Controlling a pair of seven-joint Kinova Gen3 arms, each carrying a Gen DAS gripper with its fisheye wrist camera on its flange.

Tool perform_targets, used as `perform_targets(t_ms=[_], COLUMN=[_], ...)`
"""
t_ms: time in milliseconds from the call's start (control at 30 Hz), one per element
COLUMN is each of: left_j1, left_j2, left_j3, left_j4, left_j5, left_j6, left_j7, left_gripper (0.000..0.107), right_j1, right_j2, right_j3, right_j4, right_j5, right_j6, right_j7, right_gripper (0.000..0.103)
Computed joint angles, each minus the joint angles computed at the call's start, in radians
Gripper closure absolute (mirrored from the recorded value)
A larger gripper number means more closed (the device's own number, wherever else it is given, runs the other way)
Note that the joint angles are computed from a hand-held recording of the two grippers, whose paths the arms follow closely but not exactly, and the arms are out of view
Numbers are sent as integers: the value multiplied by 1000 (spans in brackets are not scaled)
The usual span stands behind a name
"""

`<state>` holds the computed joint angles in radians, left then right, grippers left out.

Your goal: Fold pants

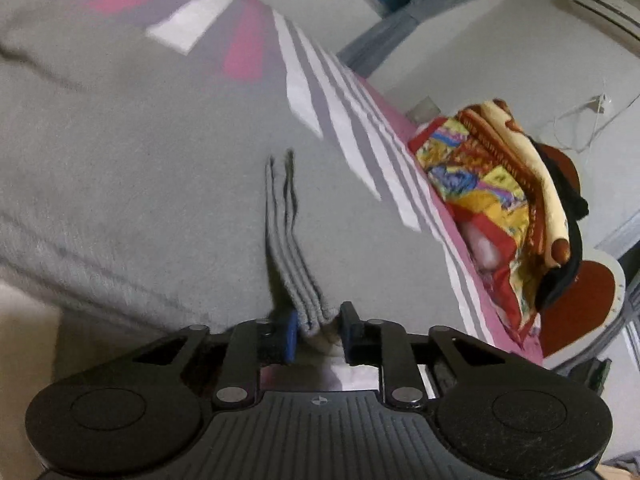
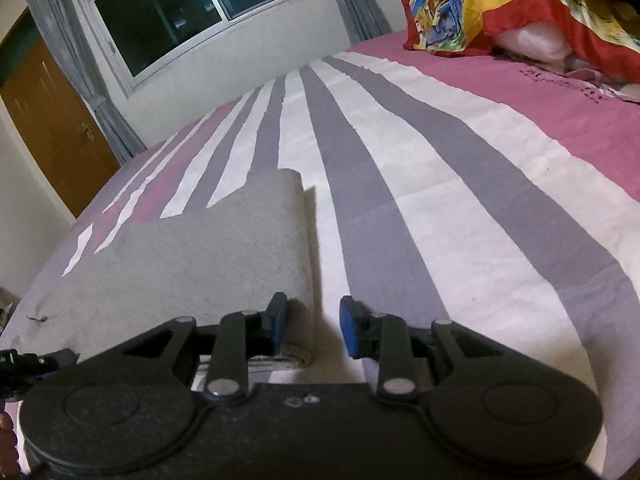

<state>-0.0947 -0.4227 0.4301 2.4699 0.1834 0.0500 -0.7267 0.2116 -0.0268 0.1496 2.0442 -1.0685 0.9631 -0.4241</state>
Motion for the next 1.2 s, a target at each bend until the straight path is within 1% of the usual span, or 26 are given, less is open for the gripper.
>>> perform_targets(t_ms=[67, 100, 133, 200, 267, 333, 367, 400, 433, 500, 567, 600, 633, 667, 700, 767, 800, 833, 867, 900, 933, 967, 1000, 1100, 1167, 1200], left_j1=[-73, -87, -90, -82, -86, -58, -51, -57, -68, -67, -11, 21, 34, 31, 10, -66, -102, -136, -168, -183, -180, -162, -153, -132, -94, -70], left_j2=[-51, -52, -34, 38, 117, 179, 204, 228, 267, 303, 329, 348, 356, 361, 363, 353, 348, 337, 322, 306, 290, 272, 250, 187, 150, 126], left_j3=[44, 40, 22, -25, -47, -99, -120, -122, -106, -116, -181, -210, -226, -222, -201, -114, -68, -22, 25, 55, 71, 67, 74, 110, 112, 99], left_j4=[-26, -29, -45, -91, -135, -162, -177, -195, -224, -252, -265, -277, -278, -274, -270, -257, -254, -250, -246, -238, -230, -218, -207, -192, -202, -208], left_j5=[-36, -53, -54, -91, -137, -168, -166, -177, -205, -246, -256, -273, -290, -320, -350, -419, -459, -500, -540, -581, -622, -648, -659, -653, -628, -600], left_j6=[57, 63, 72, 107, 115, 106, 103, 104, 95, 102, 96, 89, 79, 68, 57, 52, 58, 71, 88, 103, 118, 127, 141, 213, 282, 306], left_j7=[-3, -10, -33, -65, -97, -119, -137, -138, -127, -102, -110, -90, -66, -25, 15, 97, 137, 177, 214, 250, 289, 311, 321, 331, 326, 318], left_gripper=[65, 62, 61, 61, 61, 61, 61, 61, 61, 61, 61, 61, 61, 61, 61, 61, 61, 62, 61, 61, 61, 61, 61, 61, 61, 61], right_j1=[3, 0, -6, -13, -23, -32, -51, -58, -82, -171, -252, -267, -266, -267, -251, -176, -140, -117, -105, -109, -96, -93, -73, -73, -85, -93], right_j2=[9, 19, 29, 46, 65, 89, 105, 121, 140, 187, 235, 254, 264, 272, 278, 269, 255, 247, 234, 216, 196, 168, 136, 47, 1, -17], right_j3=[4, -2, -11, -25, -43, -73, -87, -109, -112, -78, -32, -30, -47, -62, -92, -182, -219, -237, -237, -218, -218, -204, -207, -155, -122, -108], right_j4=[-1, -9, -17, -28, -43, -71, -96, -125, -157, -237, -318, -353, -376, -393, -406, -388, -365, -355, -341, -323, -299, -266, -230, -146, -116, -110], right_j5=[-12, -3, 9, 8, 0, 4, 20, 50, 80, 138, 189, 213, 242, 275, 303, 332, 333, 332, 327, 332, 327, 317, 318, 312, 329, 344], right_j6=[11, 6, -6, -24, -48, -78, -103, -120, -132, -146, -136, -128, -131, -140, -142, -162, -171, -169, -155, -137, -133, -129, -120, -97, -90, -82], right_j7=[25, 25, 21, 26, 28, 10, -17, -57, -98, -179, -261, -301, -342, -383, -420, -445, -433, -420, -403, -391, -363, -323, -282, -186, -142, -138], right_gripper=[73, 73, 74, 75, 75, 74, 74, 74, 73, 72, 68, 63, 62, 62, 62, 62, 62, 62, 61, 61, 61, 61, 59, 58, 57, 57])
